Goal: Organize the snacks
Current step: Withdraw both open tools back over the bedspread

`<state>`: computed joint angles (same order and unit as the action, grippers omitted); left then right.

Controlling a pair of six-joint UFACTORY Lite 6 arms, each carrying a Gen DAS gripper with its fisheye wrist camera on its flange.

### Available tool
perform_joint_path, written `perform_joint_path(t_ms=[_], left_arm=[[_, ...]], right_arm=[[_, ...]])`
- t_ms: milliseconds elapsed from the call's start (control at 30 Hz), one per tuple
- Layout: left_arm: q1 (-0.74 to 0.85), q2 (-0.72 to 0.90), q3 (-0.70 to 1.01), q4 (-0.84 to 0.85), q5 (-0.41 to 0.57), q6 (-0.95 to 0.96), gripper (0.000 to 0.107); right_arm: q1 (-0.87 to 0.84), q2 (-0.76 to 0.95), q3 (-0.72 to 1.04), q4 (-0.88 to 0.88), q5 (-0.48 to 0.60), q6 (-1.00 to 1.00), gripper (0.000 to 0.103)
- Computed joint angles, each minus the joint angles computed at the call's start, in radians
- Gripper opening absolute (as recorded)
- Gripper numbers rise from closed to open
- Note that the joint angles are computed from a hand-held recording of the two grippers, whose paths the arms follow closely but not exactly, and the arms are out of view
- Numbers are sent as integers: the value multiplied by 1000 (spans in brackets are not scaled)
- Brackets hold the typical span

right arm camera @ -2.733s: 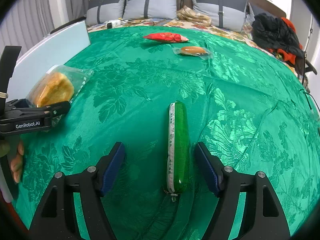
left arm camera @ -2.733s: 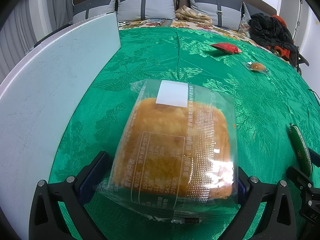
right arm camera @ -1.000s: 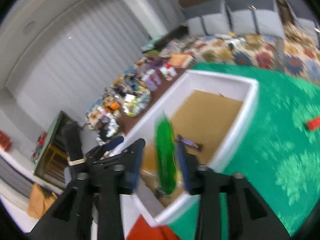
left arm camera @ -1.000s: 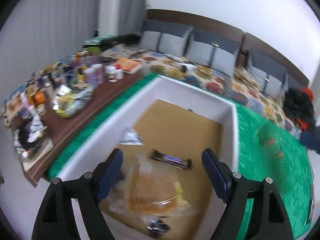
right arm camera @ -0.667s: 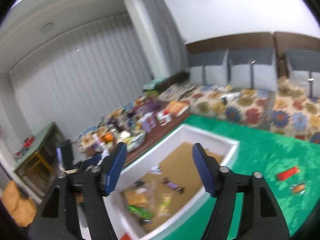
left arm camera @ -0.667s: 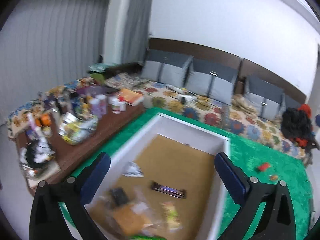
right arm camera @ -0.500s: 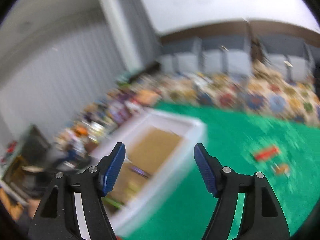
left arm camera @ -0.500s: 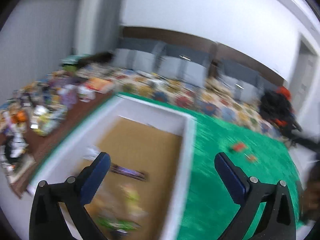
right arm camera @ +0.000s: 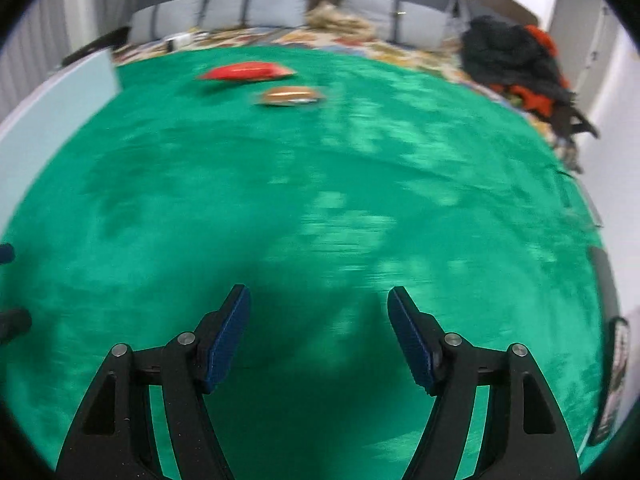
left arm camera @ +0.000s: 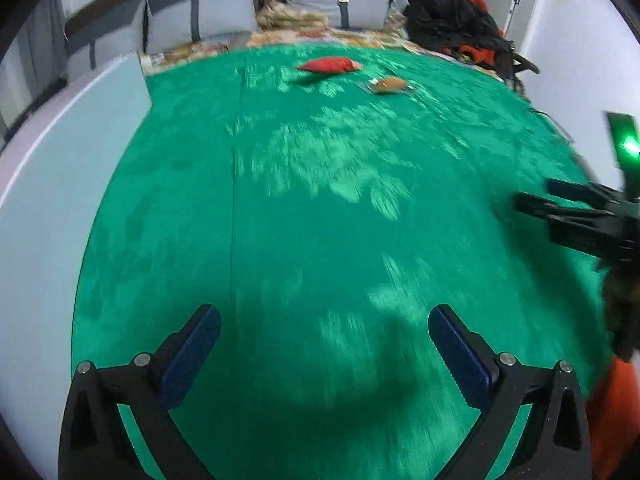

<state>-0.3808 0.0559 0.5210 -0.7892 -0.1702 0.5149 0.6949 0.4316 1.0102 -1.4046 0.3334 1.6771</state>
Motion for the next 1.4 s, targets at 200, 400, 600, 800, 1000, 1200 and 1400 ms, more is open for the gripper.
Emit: perform_joint_path(t_ms=[200,400,600,800,1000,1200,1400], left_arm=[[4,268,216,-71,-151,70,102],[84,337,271,117,-90,-112,103],[80,342,275,92,-94,-86,103],[77,344,266,114,-104,-113,103],[80,346,267,130,-104,-126,103],[80,347,269,123,-103,-120,103],[80,347,270,124,-102,-121,103]], right_arm=[[-152,-22,-52,-308,-40,316,79],[-209,21,5,-295,-105,296,87],[-214,43,17,-289,-96,303,92],[-220,49,18,-312,-101,326,93],[-221,50,19,-312,-101,324,94],[-226,56,22,-316,-101,328,95],[-232,56,21,-341,-107,352,96]])
